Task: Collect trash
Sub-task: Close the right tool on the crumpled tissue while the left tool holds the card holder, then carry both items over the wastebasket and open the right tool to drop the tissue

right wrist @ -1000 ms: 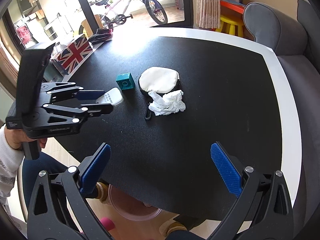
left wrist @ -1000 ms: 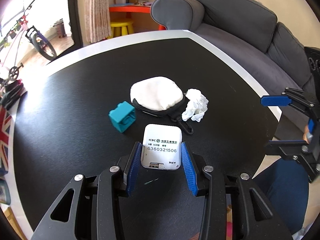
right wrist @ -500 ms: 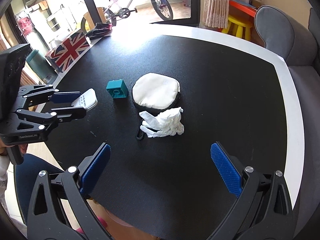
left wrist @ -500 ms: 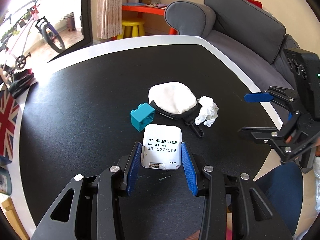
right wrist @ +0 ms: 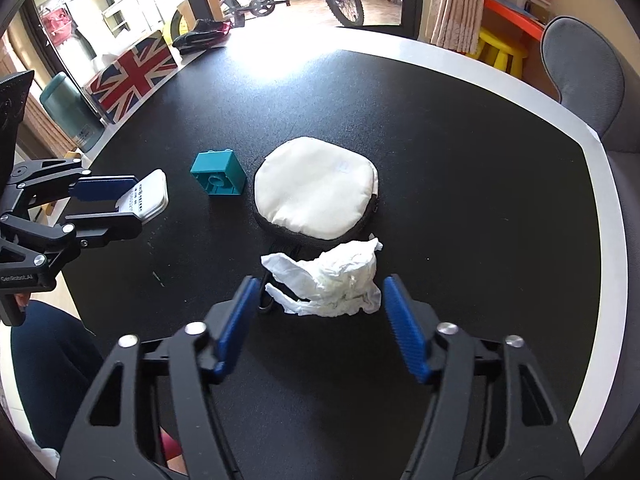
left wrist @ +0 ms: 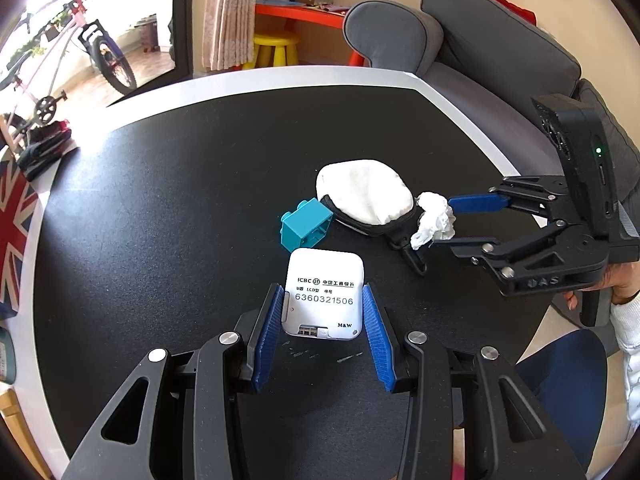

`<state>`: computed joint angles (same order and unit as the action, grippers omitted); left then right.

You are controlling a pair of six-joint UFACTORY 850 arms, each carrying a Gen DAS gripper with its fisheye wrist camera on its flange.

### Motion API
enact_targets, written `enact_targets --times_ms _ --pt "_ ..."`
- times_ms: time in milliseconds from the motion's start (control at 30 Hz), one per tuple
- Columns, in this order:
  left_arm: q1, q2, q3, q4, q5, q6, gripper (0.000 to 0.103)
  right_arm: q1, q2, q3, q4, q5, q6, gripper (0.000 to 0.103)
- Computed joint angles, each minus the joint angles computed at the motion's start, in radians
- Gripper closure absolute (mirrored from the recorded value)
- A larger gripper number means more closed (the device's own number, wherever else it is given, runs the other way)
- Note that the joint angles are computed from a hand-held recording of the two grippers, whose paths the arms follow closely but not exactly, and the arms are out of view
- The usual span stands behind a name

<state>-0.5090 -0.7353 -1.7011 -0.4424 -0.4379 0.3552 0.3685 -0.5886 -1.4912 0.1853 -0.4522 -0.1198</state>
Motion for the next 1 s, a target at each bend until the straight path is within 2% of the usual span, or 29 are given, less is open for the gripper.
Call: enact_targets --times_ms 100,200,600,1000 --pt "0.001 -0.002 0.001 -0.008 0.000 0.005 0.063 0.004 -0.013 -0.013 -0.027 -0.015 0.021 0.075" --pt "0.002 -0.002 0.002 -0.015 0.002 0.010 0.063 0.004 -0.008 -0.005 -0.042 -0.002 0.041 0.087" --pt "-0.006 0.049 0.061 -0.027 0.031 0.017 0.063 0.016 0.096 0.097 -0.067 0.063 0.094 0.090" --pt "-0.040 0.207 0.240 -0.042 0.126 0.032 0.063 0.070 0.276 0.252 -0.126 0.134 0.198 0.090"
